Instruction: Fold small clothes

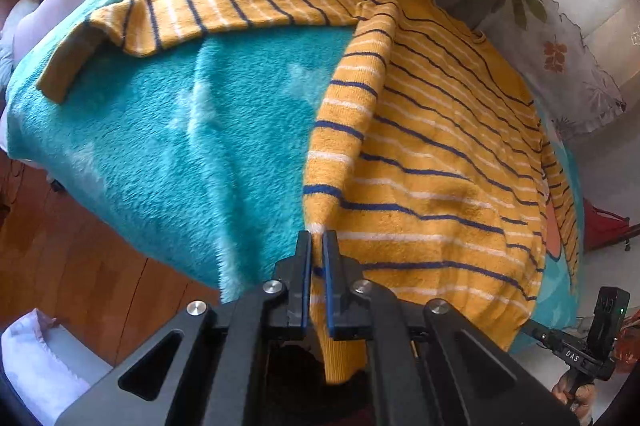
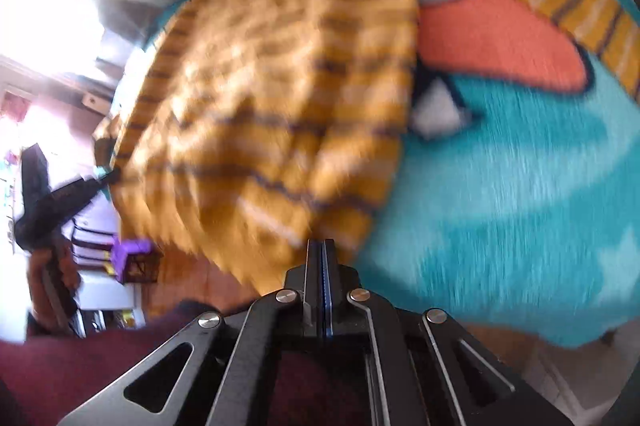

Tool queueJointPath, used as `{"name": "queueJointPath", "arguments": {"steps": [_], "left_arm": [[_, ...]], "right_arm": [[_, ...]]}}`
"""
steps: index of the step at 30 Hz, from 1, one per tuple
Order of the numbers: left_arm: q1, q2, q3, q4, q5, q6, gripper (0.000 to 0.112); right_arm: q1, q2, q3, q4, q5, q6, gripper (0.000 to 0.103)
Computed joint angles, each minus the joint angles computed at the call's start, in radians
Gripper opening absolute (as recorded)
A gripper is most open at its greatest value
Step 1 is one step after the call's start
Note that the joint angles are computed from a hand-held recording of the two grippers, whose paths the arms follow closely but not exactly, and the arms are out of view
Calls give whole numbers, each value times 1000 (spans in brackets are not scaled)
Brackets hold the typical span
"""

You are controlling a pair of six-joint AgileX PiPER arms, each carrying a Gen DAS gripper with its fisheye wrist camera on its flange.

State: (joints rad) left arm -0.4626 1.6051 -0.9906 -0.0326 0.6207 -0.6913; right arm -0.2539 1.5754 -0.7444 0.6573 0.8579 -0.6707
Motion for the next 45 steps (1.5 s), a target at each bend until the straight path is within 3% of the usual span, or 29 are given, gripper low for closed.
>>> {"name": "queueJointPath", "arguments": {"steps": [2, 5, 7, 8, 9, 10, 11, 15, 18, 23, 25, 28, 31, 34, 39, 43, 45], "left_arm": [[-28, 6, -3, 109, 21, -105, 5], [-68, -41, 15, 275, 41, -283, 9], [-112, -72, 3, 427, 89, -435, 31], [-135, -89, -3, 507, 112, -511, 39], [-166, -106, -12, 597, 143, -597, 55], [-197, -120, -25, 681, 174, -676, 68], [-224, -127, -40, 759, 198, -747, 73], [-291, -131, -134, 992, 265, -868, 99], [-271, -139, -197, 1001, 203, -843, 101], [-192, -124, -273, 818, 106, -796, 101], [-209, -104, -298, 800, 167, -801, 101], [-232, -77, -320, 809, 254, -783, 101], [-248, -80, -302, 838, 323, -784, 101], [-218, -94, -267, 842, 318, -780, 101], [-88, -114, -197, 778, 168, -708, 101], [44, -137, -142, 681, 26, -580, 101], [91, -141, -128, 672, 0, -528, 101]], "right_arm": [[-21, -28, 45, -13, -30, -6, 1], [-153, -71, 66, 47, -54, -28, 1], [-261, -81, 48, 65, -89, -26, 4], [-318, -74, 34, 81, -116, -29, 12], [-371, -54, 17, 114, -133, -46, 18], [-425, -22, 0, 158, -145, -65, 32], [-478, 14, -19, 202, -149, -75, 40], [-610, 131, -80, 362, -157, -114, 40], [-661, 214, -117, 480, -149, -130, 39], [-700, 288, -200, 588, -156, -122, 37], [-694, 311, -260, 528, -178, -37, 36], [-692, 342, -343, 417, -182, 67, 11], [-653, 323, -403, 290, -203, 146, 8], [-568, 272, -447, 159, -235, 214, 6], [-323, 227, -581, 84, -174, 289, 6], [-52, 298, -770, -21, -152, 438, 6], [79, 372, -892, -97, -139, 522, 6]]}}
